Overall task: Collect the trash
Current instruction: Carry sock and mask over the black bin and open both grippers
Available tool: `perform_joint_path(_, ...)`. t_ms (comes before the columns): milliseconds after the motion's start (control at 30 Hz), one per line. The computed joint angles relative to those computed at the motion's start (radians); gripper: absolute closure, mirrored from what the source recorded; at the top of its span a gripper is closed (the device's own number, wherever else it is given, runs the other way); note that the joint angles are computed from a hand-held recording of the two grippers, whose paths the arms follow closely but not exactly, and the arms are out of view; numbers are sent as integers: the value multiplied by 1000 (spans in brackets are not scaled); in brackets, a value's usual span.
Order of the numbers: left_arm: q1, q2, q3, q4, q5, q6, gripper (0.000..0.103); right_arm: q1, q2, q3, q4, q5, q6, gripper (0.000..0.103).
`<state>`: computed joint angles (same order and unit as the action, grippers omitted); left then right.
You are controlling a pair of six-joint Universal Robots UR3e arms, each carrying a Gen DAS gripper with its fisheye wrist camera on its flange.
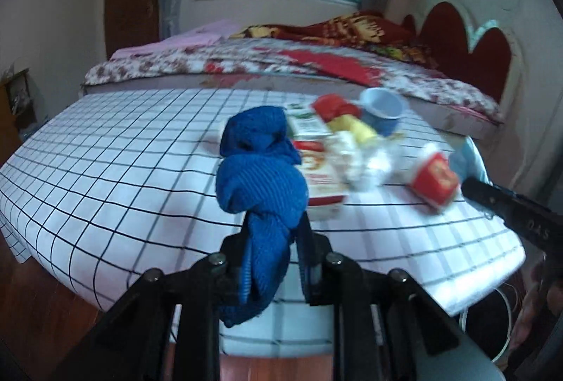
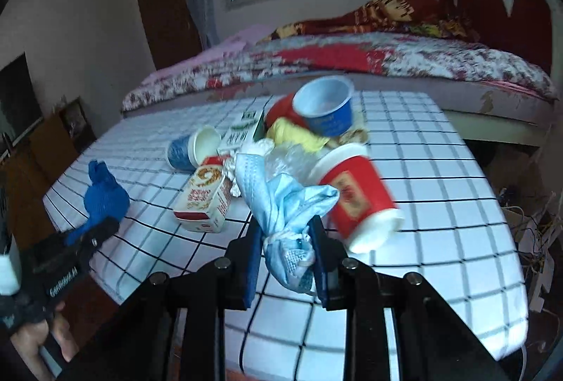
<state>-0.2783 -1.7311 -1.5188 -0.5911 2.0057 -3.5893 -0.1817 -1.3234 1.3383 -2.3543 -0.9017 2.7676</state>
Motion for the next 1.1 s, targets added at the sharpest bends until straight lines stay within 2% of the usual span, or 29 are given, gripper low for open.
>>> perform_joint_path(367, -266, -159, 286, -111, 80, -5, 81, -355, -314, 215, 233, 190, -230, 76)
perform_joint_path(600, -364, -270, 425, -133, 78, 5, 81, -558, -411, 267, 428, 246, -421, 76)
perform_joint_path(800, -418, -395, 607, -188, 30, 32, 81, -691, -425, 268, 566, 245, -569, 75)
perform_joint_path(1000, -438, -571, 872, -299, -117, 75, 81, -787, -373, 251, 606, 201, -666, 75)
perform_joint_path(1100, -460, -702, 1077, -384, -171, 91, 81, -826, -331, 241, 611, 172, -700, 75)
